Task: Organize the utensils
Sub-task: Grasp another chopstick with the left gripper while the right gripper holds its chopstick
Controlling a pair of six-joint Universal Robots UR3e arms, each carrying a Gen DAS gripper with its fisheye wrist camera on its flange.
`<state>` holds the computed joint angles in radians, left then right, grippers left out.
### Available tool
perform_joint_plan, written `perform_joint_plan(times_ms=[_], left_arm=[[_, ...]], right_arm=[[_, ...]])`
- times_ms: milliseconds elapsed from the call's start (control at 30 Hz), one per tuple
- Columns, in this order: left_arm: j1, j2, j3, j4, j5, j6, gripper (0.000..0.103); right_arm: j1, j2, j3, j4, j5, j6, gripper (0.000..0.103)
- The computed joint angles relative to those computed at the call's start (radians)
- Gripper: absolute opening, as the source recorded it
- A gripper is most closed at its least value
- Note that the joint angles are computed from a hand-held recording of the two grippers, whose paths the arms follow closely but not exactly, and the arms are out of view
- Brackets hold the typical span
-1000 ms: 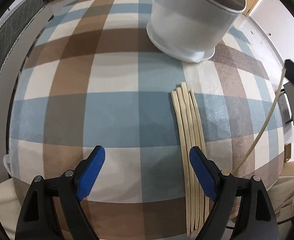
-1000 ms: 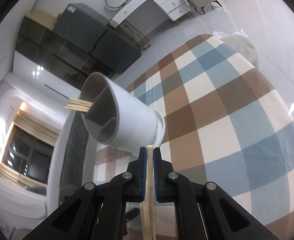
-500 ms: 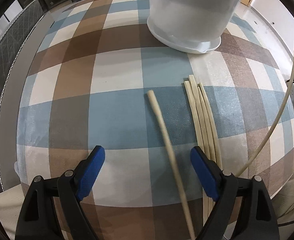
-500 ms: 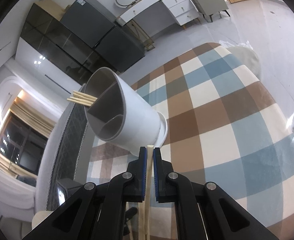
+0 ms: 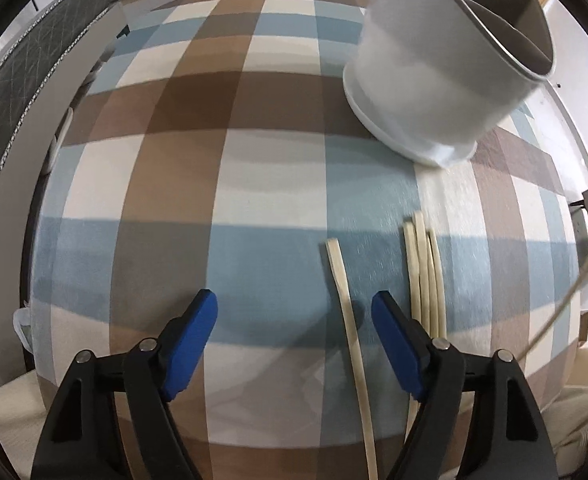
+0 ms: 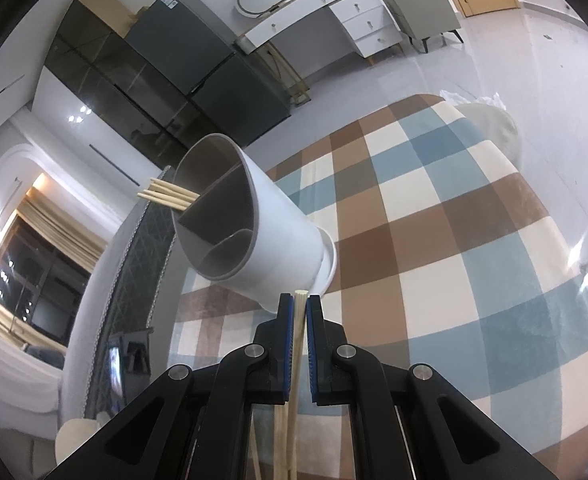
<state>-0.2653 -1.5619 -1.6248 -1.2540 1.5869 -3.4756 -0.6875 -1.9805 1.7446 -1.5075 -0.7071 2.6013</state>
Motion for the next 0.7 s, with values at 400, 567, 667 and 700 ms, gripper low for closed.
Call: perform_joint_plan(times_ms=[400,567,667,700], left_arm=[[-0.067,-0.175,0.235,-0.088,0.06,-0.034,0.002],[-0.084,-0.161,0.232,-0.042,0.043,-0.021,0.002],[-0.087,-0.108,0.22,-0.013,0.037,-0.032,0.002],[-0.088,-0.084,0.208,0.003,0.041,-0.034,0.002]], right_arm=[[-0.008,0.0,-0.033,0.032,0.023,-0.012,0.006],[-0.012,-0.003,-0.051,0.059,0.039,-0.025,0.006],[-0.02,-0.024,-0.046,0.064,0.043,-0.038,0.006],[-0.021,-0.032,-0.043,0.065,0.044,-0.044,0.006]])
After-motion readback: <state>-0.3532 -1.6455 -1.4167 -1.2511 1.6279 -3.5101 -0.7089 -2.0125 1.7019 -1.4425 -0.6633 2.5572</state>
